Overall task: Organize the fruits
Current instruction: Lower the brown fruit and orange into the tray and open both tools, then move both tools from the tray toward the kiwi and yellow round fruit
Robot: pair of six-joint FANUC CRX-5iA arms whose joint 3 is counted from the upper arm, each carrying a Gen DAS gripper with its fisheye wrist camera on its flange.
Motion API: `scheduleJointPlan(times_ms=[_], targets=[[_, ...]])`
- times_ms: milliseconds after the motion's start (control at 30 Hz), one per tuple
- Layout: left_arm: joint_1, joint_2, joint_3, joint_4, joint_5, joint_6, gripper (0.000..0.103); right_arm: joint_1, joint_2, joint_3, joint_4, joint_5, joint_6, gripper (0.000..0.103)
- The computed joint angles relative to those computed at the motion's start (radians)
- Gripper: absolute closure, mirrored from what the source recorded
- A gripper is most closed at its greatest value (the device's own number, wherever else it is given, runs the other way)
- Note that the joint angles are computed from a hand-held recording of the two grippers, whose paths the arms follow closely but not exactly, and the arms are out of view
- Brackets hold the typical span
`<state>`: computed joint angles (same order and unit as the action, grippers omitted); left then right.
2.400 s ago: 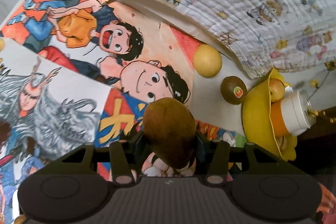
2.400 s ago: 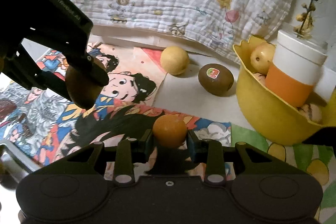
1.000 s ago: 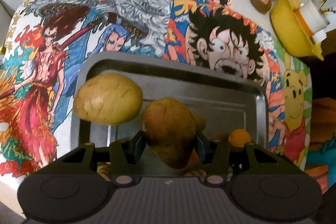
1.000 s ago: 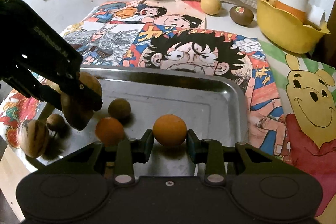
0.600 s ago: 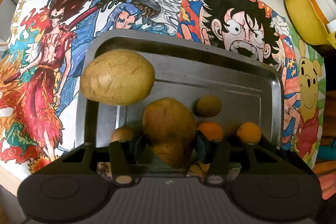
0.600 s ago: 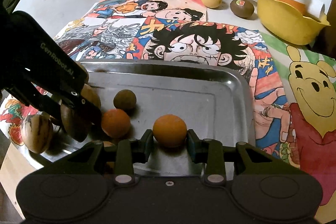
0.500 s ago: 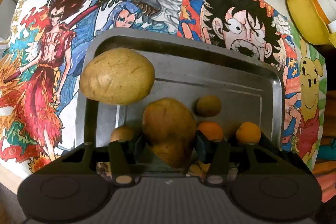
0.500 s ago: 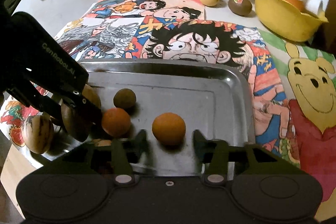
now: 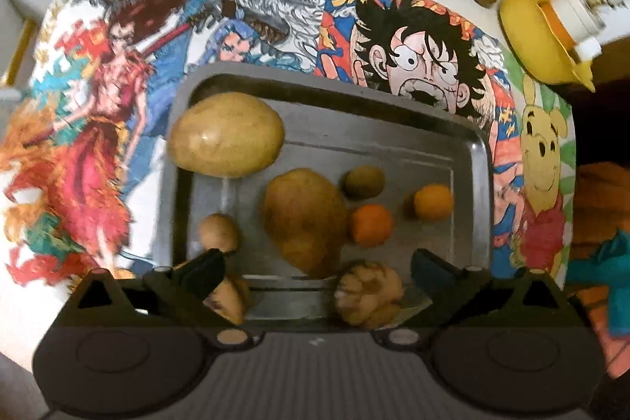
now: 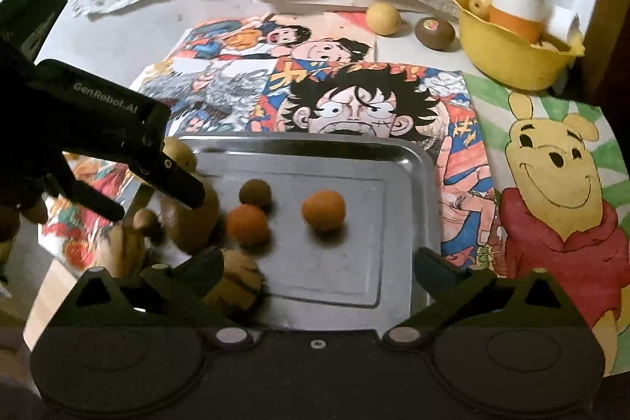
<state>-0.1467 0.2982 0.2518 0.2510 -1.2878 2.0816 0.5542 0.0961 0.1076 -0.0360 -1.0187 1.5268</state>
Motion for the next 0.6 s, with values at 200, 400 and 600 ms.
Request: scheduleJointPlan(times_ms=[200,400,600], targets=[[-0.032,-0.089,-0.059,-0.115,0.047,-0.117,0.001,0.045,-0.021,-0.030,0.044,-0.021,-0.001,0.001],[-0.075,-0.161,-0.107,-0.220,0.045,-0.223,0.001,0.085,-0.002,-0.014,0.095,-0.115,0.005,0.001],[-0.080,-0.198,-0.151,-0.252,0.018,-0.235,0.001,0.111,0.035,-0.006,0.186,-0.203,-0.046,0.001]])
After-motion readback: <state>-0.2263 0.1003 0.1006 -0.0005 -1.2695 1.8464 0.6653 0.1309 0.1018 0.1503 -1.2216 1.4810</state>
